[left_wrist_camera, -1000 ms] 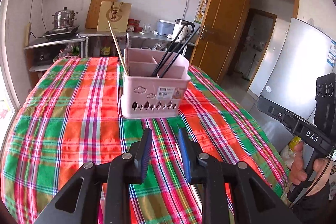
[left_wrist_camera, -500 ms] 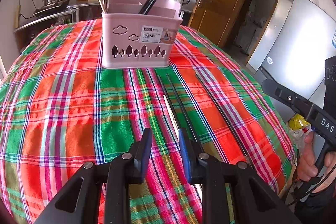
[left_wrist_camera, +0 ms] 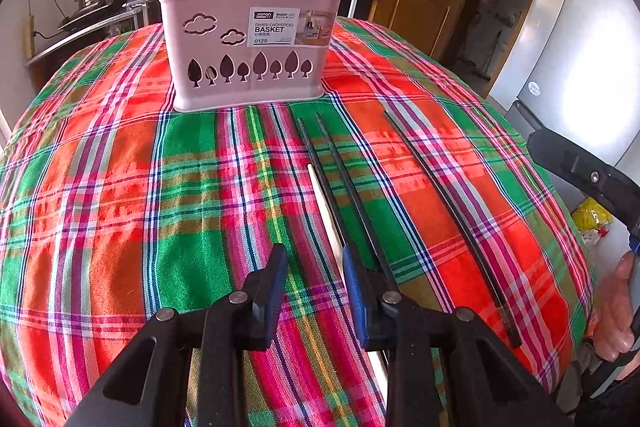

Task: Organize utensils
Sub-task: 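Move both tools back down toward the remaining chopsticks on the cloth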

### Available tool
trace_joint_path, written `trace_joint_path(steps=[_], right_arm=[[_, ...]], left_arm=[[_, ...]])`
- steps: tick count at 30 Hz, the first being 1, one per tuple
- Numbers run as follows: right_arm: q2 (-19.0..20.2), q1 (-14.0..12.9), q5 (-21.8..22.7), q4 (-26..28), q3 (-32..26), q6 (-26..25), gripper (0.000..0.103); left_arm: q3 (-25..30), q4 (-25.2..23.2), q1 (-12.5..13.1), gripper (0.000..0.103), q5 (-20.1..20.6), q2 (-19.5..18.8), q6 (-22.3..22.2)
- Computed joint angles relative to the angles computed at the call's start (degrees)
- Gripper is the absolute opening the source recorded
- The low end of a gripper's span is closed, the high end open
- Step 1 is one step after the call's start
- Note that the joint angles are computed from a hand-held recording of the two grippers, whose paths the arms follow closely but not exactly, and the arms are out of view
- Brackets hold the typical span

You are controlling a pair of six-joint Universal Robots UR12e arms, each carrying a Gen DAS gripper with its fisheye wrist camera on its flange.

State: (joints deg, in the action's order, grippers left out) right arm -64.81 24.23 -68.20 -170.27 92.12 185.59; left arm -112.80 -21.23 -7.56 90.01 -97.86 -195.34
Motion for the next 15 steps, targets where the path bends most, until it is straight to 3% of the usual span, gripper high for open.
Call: trace_joint_path(steps=[7,15], right_arm=[[0.21,-0.11,0.31,0.06,-0.14,0.24,0.028],[0.20,-0.08,0.50,0.18,-0.09,0.16,0.028]], left_arm=[[0.79,-0.45,-1.05,0.037,2.57,-0.68,0.77],[1.04,-0.15,-1.27,0.034,4.87,-1.04,0.24]])
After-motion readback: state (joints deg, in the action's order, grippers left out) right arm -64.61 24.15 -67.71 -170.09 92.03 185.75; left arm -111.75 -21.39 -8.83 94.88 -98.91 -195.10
